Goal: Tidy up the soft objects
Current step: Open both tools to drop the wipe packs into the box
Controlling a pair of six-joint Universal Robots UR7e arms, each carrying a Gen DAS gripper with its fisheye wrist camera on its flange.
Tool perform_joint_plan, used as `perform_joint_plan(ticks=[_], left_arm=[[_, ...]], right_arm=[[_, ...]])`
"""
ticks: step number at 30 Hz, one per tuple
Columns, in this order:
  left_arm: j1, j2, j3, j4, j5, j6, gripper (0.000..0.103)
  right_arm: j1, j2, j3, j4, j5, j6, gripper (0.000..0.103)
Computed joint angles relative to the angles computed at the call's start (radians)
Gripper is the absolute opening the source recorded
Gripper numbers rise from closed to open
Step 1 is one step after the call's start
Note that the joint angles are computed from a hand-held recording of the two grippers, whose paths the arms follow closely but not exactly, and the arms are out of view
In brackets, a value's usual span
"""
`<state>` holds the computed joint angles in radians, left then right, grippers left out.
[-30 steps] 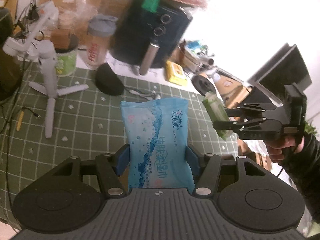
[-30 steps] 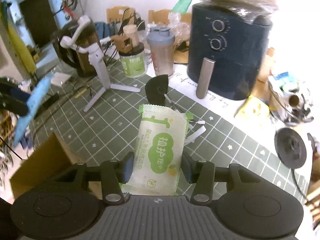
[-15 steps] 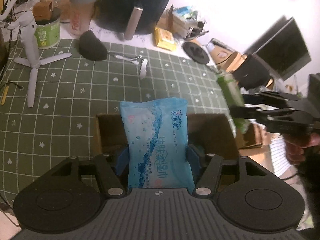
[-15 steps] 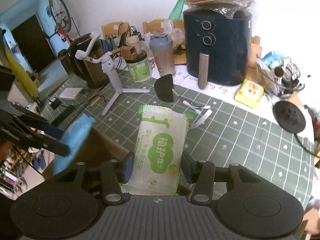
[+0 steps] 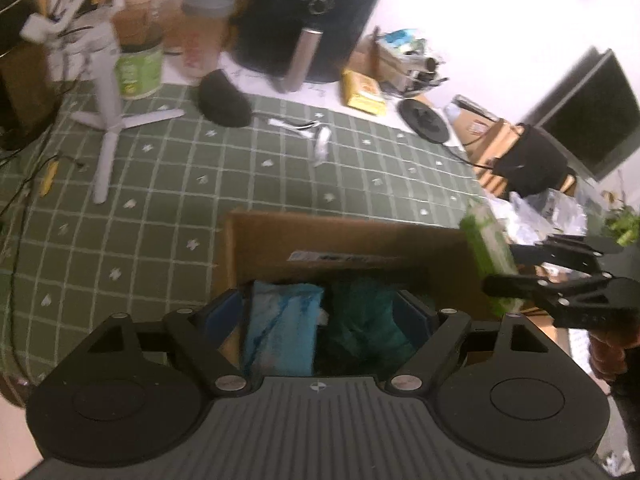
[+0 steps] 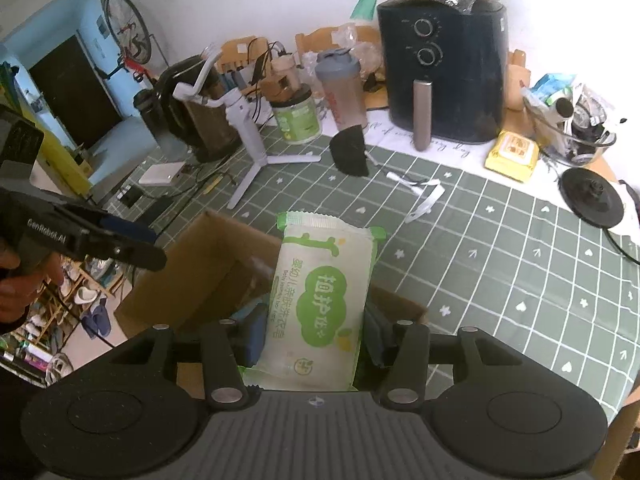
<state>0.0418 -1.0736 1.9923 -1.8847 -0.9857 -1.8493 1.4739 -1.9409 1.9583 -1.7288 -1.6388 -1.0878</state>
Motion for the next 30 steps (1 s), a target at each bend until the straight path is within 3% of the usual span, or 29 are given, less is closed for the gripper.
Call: perform_joint_plan(ticks=[7,12,18,20,21,25,30], left_arm=[[-0.038,-0.011,0.006,0.077,-0.011,-0.142,0.083],[-0.068,-0.024,0.008,0.126,-0.003,-0.214,0.083],[-0.099,-0.038,0.012,0.182,0.0,-0.299,0.083],[-0.107,-0.039,0.017,0.186,-0.005,-0.323,0.083],[-0.111,-0.039,0.019,0.188,-0.011,-0.335,0.083],[-0.125,-0.041,0.032,0.18,-0.025,-0.365,0.083],[-0.125,-0.046,0.049,0.153,-0.033,-0.369,0.083]], right_arm=[[0.011,-0.017,0.032,0.019,-0.032,-0.019,0.052],[0.057,-0.005,0.047,0.024,-0.051,-0.056,0.052],[0.136,0.035,0.052,0.055,-0.019,-0.18,0.052],[0.16,0.038,0.068,0.041,-0.005,-0.224,0.056],[0.166,0.039,0.071,0.041,-0.002,-0.234,0.065],[0.153,0.033,0.079,0.049,-0.003,-0.245,0.078],[0.099,0.02,0.076,0.046,-0.032,-0.206,0.082]])
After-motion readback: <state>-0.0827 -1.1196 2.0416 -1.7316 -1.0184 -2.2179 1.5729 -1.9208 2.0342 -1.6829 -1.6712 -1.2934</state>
